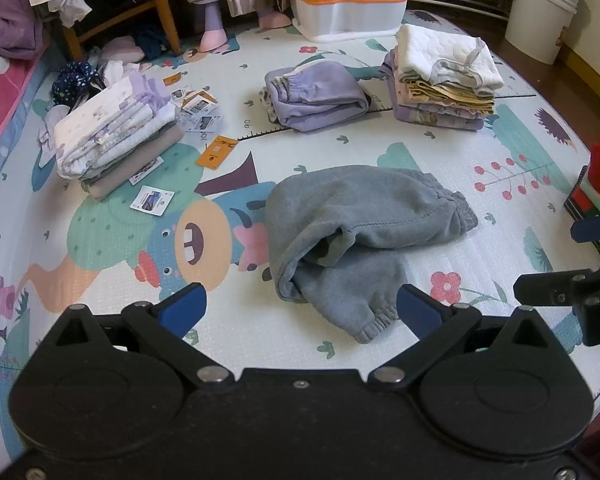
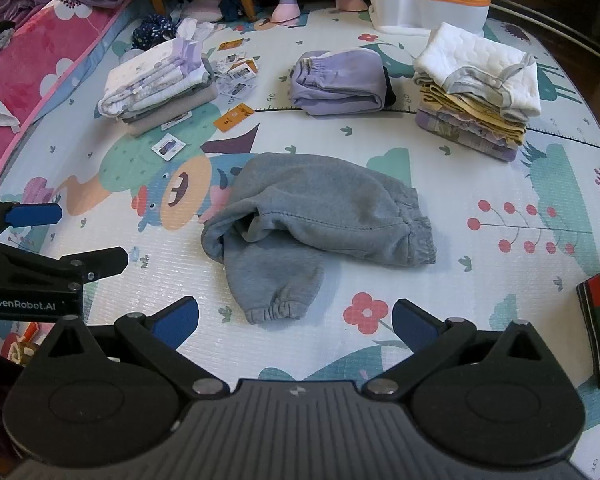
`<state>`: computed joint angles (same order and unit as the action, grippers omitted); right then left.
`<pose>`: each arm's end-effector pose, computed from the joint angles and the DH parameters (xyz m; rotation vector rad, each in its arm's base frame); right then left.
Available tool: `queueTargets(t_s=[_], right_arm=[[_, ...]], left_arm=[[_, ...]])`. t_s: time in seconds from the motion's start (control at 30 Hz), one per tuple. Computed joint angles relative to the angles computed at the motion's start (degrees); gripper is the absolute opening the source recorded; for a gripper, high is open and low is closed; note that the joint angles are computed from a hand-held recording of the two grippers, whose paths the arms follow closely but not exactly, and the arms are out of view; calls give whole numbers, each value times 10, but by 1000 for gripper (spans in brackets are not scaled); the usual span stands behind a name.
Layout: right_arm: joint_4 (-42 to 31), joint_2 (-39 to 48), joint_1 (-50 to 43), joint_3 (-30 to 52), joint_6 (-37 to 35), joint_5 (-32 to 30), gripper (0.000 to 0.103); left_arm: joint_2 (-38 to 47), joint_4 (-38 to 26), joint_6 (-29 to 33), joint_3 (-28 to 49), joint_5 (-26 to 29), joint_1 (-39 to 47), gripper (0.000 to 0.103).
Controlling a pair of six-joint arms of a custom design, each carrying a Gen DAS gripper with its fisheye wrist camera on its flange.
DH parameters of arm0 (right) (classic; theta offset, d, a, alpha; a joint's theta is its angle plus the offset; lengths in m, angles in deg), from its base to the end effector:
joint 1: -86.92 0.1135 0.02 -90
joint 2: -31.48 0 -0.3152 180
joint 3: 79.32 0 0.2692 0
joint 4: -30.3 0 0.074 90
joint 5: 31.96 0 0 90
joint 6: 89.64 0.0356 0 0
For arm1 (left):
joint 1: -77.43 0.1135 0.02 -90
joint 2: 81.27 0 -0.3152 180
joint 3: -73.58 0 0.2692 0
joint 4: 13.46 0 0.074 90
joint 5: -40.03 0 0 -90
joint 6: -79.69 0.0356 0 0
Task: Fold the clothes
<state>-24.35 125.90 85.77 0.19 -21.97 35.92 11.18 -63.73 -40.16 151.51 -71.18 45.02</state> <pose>0.3420 0.0065 0.2583 -0.5869 2.6239 0.4157 0.2937 -0.1712 0.2639 -0.0503 2.5783 0.1151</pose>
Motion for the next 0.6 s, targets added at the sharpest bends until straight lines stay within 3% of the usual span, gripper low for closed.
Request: queueTargets(t_s=[0.6], right_arm=[[0,2,1,2,-1,2,103]], left_arm=[[-1,4,2,-3,5,1,103]])
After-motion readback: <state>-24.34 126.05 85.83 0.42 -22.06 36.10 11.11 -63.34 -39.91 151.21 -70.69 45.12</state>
